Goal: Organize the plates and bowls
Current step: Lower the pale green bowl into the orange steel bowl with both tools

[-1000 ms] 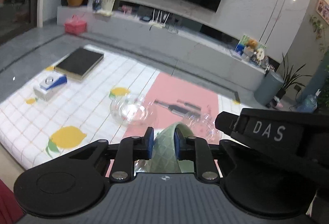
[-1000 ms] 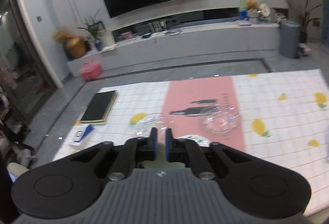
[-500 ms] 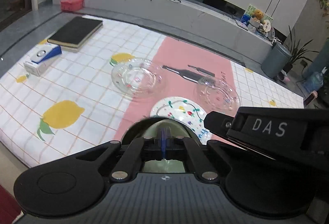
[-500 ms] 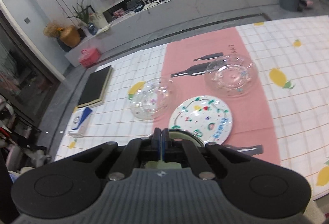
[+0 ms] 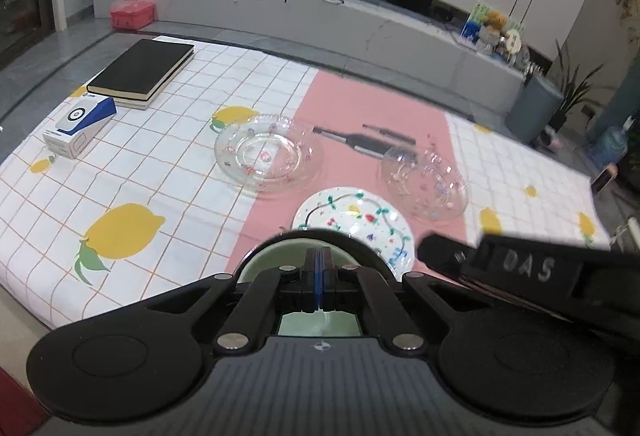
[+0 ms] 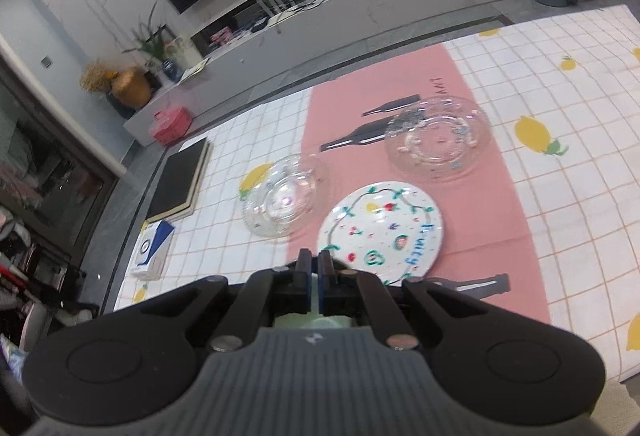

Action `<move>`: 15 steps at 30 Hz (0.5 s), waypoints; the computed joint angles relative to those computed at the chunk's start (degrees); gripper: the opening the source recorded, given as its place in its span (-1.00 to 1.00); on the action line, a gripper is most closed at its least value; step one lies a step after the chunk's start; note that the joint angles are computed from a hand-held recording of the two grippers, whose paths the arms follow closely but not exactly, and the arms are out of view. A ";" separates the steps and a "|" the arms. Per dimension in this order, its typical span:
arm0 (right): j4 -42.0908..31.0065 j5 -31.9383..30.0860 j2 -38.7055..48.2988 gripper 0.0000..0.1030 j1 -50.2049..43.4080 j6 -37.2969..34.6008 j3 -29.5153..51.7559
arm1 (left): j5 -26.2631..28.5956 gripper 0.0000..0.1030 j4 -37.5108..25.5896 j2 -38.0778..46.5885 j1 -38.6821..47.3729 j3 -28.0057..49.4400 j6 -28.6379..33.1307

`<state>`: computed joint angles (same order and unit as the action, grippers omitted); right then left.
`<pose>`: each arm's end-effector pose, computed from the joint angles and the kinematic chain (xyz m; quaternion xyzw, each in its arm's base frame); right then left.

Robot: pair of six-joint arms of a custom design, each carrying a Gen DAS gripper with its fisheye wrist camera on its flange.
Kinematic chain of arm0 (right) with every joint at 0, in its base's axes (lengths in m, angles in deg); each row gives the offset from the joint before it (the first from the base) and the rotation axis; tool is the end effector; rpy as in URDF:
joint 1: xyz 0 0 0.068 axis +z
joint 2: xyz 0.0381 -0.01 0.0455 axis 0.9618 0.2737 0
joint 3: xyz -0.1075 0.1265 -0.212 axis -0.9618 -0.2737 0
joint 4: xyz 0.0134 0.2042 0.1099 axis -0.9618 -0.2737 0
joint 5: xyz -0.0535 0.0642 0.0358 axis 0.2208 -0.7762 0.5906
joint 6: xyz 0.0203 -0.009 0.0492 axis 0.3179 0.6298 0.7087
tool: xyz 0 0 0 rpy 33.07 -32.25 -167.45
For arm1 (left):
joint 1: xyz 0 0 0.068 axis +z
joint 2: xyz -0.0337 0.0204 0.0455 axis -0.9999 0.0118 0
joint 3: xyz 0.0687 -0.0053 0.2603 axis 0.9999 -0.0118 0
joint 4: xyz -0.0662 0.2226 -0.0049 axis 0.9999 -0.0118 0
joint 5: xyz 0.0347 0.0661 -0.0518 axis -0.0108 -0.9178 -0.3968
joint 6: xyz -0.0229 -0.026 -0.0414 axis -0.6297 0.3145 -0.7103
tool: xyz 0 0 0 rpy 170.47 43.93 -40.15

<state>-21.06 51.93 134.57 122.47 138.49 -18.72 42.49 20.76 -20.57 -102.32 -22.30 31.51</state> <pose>0.1885 0.1908 0.2788 0.1999 0.8955 0.1868 0.3511 0.2137 -0.0512 0.2631 -0.0015 0.9320 -0.1109 0.3452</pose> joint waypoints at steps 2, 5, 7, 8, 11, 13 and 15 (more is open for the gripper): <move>-0.33 0.91 -0.31 -0.96 -0.40 0.15 -1.73 | 1.42 -0.93 -0.59 -0.79 2.14 0.74 0.85; 0.49 1.44 -0.07 -0.82 -0.93 0.27 -4.46 | 2.07 -0.46 -1.70 -1.06 5.00 1.95 5.75; 2.29 0.82 -0.01 -0.16 -1.35 -0.01 -6.30 | 2.66 -0.17 -2.09 -0.43 6.91 2.65 8.58; 3.03 0.45 0.36 -0.14 -1.43 -0.58 -6.75 | 3.57 -0.06 -2.30 0.30 8.13 2.99 10.03; 5.09 -1.84 2.14 -0.09 -1.73 -1.93 -7.40 | 8.02 0.14 -2.95 3.97 12.30 3.81 12.69; 6.61 -3.86 3.49 0.05 -2.04 -2.08 -7.66 | 10.26 0.16 -3.88 7.57 14.16 4.59 12.57; 8.15 -5.75 4.90 0.06 -2.11 -2.46 -7.84 | 10.86 0.18 -3.50 9.82 14.48 4.28 12.90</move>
